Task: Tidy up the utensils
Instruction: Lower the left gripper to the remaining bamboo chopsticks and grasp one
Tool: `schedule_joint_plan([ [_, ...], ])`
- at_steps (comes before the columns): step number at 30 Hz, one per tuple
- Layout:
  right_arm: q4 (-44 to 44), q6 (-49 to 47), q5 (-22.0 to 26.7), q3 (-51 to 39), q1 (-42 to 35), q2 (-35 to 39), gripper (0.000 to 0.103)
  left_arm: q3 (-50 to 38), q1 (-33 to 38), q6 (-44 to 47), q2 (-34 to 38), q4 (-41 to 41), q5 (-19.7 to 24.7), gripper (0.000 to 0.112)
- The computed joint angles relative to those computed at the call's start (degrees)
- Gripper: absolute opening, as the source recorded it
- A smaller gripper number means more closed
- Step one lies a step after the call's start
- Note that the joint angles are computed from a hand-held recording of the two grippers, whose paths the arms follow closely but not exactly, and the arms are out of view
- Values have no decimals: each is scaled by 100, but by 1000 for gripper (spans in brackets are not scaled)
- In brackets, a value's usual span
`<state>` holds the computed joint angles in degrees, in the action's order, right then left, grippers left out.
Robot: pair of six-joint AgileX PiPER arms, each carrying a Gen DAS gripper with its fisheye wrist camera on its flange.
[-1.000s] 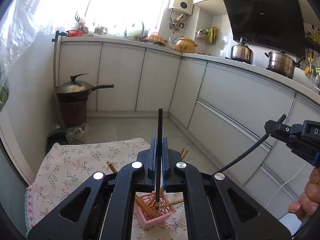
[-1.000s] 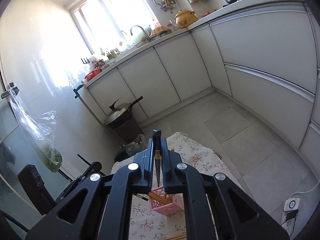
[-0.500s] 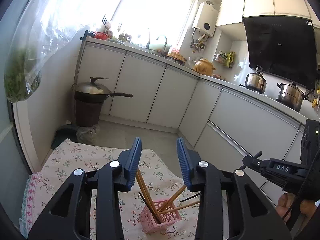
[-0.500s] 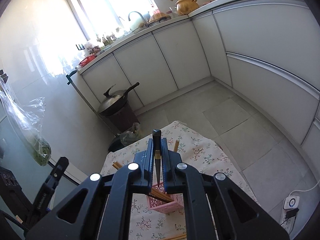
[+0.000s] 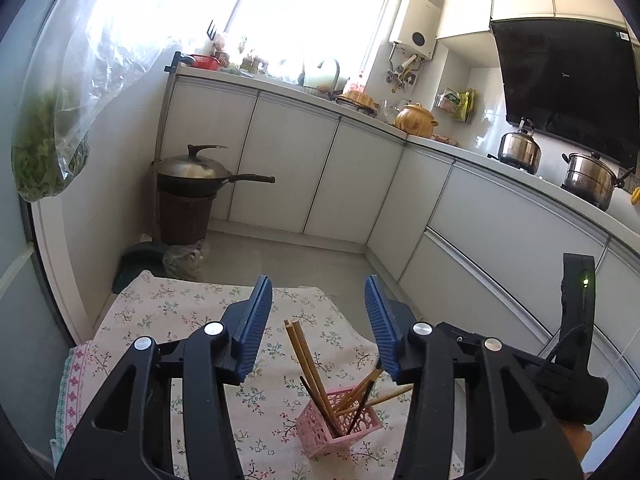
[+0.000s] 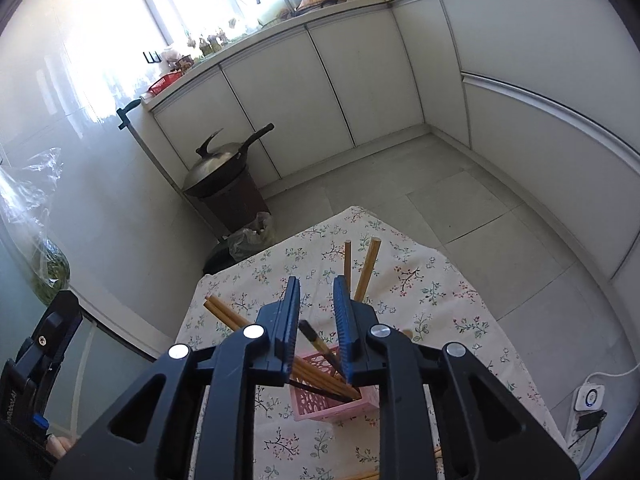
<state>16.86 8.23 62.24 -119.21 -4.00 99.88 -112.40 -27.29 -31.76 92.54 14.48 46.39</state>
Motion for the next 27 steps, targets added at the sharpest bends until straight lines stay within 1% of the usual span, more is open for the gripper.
schedule_joint_plan([
  [4,-177,-54,-202,210,11,-368,19,-139,-151,83,50,59,127,47],
  [7,-355,-154,-267,388,35,-613,19,-225,-338,8,95,317,267,52],
  [10,-519,-263,-312,647,59,-894,19,-294,-524,-78,111,537,390,60],
  [12,-648,-309,-373,853,84,-1099,20,-332,-662,-163,113,711,469,69],
  [14,-797,-337,-515,1152,79,-1357,29,-391,-819,-243,147,930,585,75],
  [17,-805,-454,-647,1511,-57,-1662,38,-445,-1001,-334,189,1180,745,81],
  [20,-730,-539,-731,1809,-228,-1920,53,-372,-1127,-427,152,1351,812,90],
  [21,-729,-549,-762,1908,-276,-2007,57,-323,-1183,-487,130,1444,820,92],
  [22,-749,-532,-811,2037,-323,-2114,64,-298,-1232,-527,126,1514,833,93],
  [24,-763,-490,-868,2244,-434,-2284,70,-248,-1287,-536,90,1549,846,94],
  [26,-790,-424,-894,2397,-537,-2403,81,-209,-1340,-526,59,1566,844,95],
  [27,-818,-380,-935,2498,-588,-2473,84,-136,-1363,-540,13,1596,814,95],
])
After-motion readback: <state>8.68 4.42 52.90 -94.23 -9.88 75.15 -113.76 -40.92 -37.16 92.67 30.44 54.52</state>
